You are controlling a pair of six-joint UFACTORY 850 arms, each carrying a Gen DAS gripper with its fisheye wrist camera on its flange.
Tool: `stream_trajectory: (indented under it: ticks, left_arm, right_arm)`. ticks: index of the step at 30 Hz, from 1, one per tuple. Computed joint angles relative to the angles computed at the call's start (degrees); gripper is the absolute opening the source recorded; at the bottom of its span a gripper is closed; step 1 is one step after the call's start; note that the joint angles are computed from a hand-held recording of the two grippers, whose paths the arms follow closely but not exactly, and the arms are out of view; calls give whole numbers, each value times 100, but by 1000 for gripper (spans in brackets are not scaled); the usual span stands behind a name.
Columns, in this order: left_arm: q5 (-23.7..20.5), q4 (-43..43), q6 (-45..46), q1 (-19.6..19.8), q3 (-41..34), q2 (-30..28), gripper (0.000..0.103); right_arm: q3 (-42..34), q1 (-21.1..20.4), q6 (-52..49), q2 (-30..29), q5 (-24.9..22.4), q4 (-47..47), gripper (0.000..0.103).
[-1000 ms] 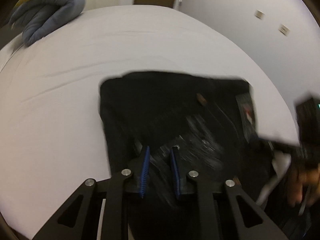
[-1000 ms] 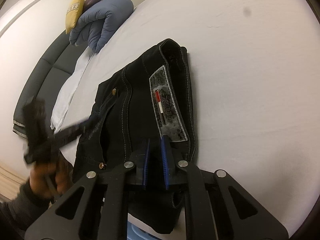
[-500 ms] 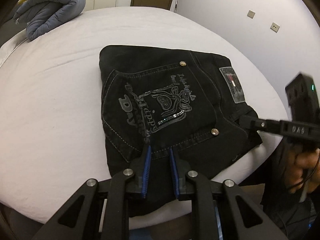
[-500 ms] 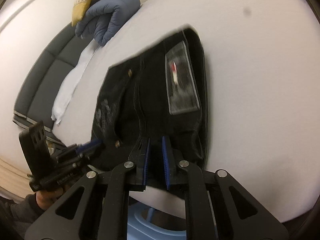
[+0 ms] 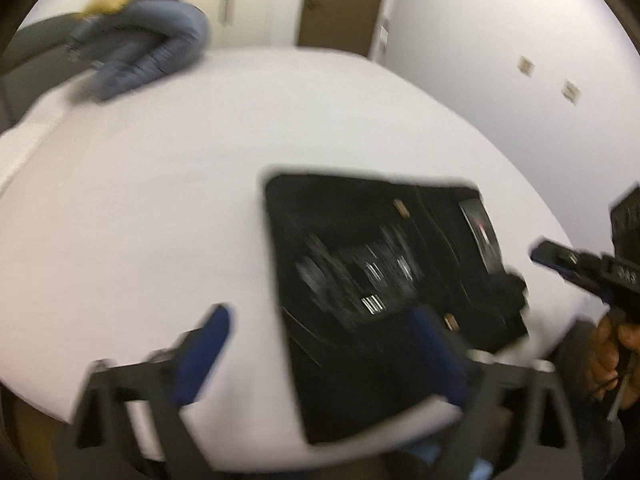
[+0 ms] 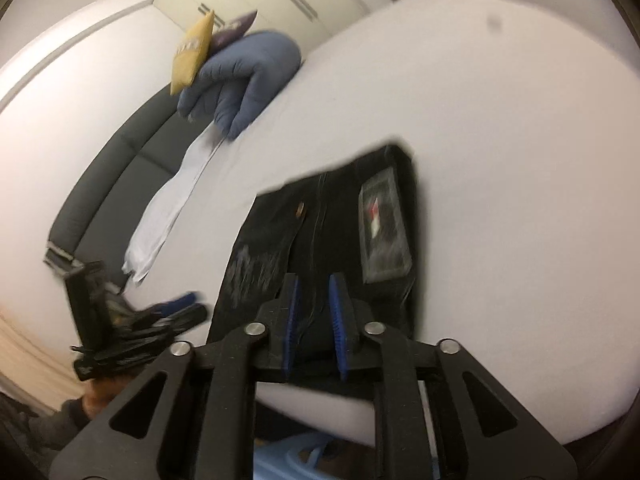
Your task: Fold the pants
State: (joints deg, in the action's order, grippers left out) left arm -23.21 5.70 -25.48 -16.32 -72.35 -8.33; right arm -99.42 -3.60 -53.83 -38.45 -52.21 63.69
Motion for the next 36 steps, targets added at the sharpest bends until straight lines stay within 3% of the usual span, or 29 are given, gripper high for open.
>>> stream_trajectory:
  ticks: [1, 2, 5, 11, 15, 19, 20, 22, 23, 36]
  left_arm:
    - [4, 9, -50, 65, -37, -19, 102]
    - [-171, -221, 141, 171, -224, -150, 102]
    - [-629, -888, 749, 386, -672, -542, 102]
    - [-1428, -1489, 1422, 463, -1372, -1361, 101]
    - [-1806, -1635, 1674, 365, -1680, -1695, 101]
    - [-1817, -1718, 1721, 283, -1719, -1777, 96]
    - [-1809, -1722, 1716, 270, -1727, -1782, 92]
    - [-1810, -1754, 1761, 244, -1750, -1801, 87]
    - [-1817, -1749, 1786, 236, -1748, -1791, 82]
    - [-1813, -1344, 1576, 54, -1718, -1737, 62]
  right_arm:
    - [-110, -12, 113, -67, 55, -34, 65]
    - [-242, -22, 335, -152, 163, -87, 76]
    - [-797, -48, 663, -497, -74, -238, 79]
    - [-2325, 164, 2193, -1452, -434, -1834, 79]
    - [-3114, 196, 2782, -2065, -957, -1969, 78]
    - [-3395, 303, 2726, -2241, -963, -2283, 76]
    - [-3520, 325, 2758, -2313, -1004, -2354, 74]
    - [-3805, 363, 2864, -2474, -1182, -2479, 58]
    - [-3880, 390, 2923, -2517, -1212, -2562, 56]
    - [-3178, 638, 2615, -2007, -554, -3237, 31]
